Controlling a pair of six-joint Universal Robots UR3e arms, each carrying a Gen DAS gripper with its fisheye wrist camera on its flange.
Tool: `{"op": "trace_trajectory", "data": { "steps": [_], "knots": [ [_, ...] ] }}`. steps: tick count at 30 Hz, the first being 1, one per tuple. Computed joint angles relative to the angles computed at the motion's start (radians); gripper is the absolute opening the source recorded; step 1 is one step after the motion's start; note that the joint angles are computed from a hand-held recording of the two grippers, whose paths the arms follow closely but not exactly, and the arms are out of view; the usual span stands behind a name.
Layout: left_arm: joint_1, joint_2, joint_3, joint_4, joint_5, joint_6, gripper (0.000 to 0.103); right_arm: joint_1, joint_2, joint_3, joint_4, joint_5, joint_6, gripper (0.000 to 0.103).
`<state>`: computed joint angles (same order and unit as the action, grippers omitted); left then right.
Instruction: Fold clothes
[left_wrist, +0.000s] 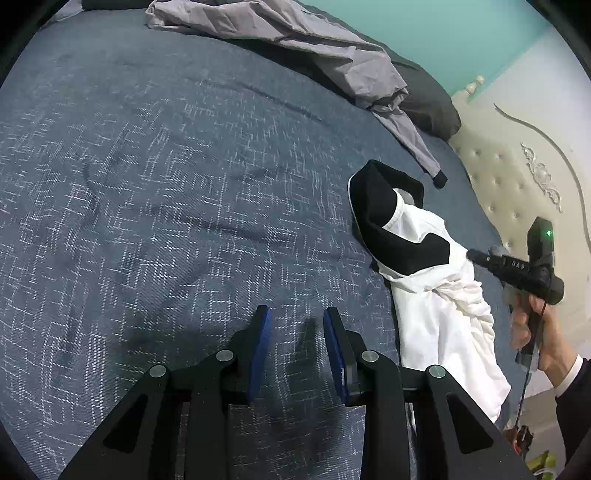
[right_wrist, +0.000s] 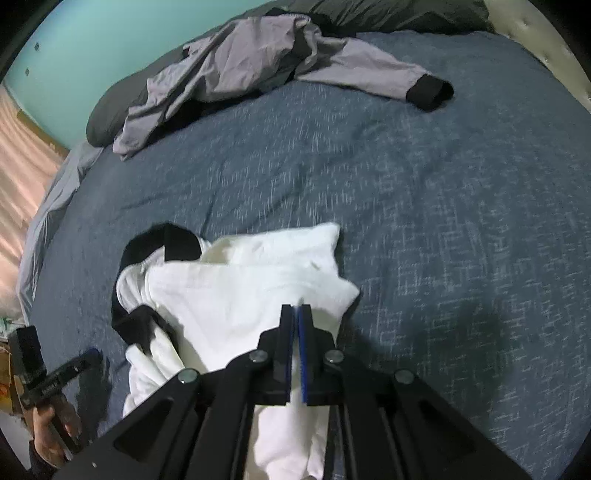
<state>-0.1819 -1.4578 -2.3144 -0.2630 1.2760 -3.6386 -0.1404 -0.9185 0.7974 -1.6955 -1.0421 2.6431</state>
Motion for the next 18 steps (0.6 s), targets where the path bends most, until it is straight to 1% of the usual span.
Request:
{"op": "trace_trajectory", "data": {
  "steps": [2,4,9,13,15,17,18],
  "knots": [
    [-0.002,-0.007,0.005,0.004,-0.008,-0.006,0.032,-0.012,-0.006,0.012,-0.041,0.009,0.029,0.003],
    [-0.001,-0.018,0.017,0.0,-0.019,-0.008,0.032,-0.028,-0.001,-0.002,-0.038,0.03,0.054,0.003],
    [-0.009,-0.06,0.088,-0.032,-0.022,-0.015,0.032,-0.047,0.056,-0.121,0.117,0.117,0.034,0.003],
    [-0.027,-0.141,0.213,-0.085,-0.026,-0.01,0.033,-0.022,0.061,-0.144,0.146,0.143,0.009,0.003],
    [-0.028,-0.186,0.283,-0.116,-0.038,-0.008,0.035,-0.018,0.046,-0.12,0.154,0.157,-0.004,0.003],
    [-0.033,-0.24,0.369,-0.148,-0.042,-0.009,0.042,-0.02,0.021,-0.073,0.144,0.165,-0.024,0.003],
    [-0.035,-0.271,0.417,-0.167,-0.044,-0.01,0.043,-0.02,0.008,-0.05,0.139,0.169,-0.035,0.003]
  ]
}}
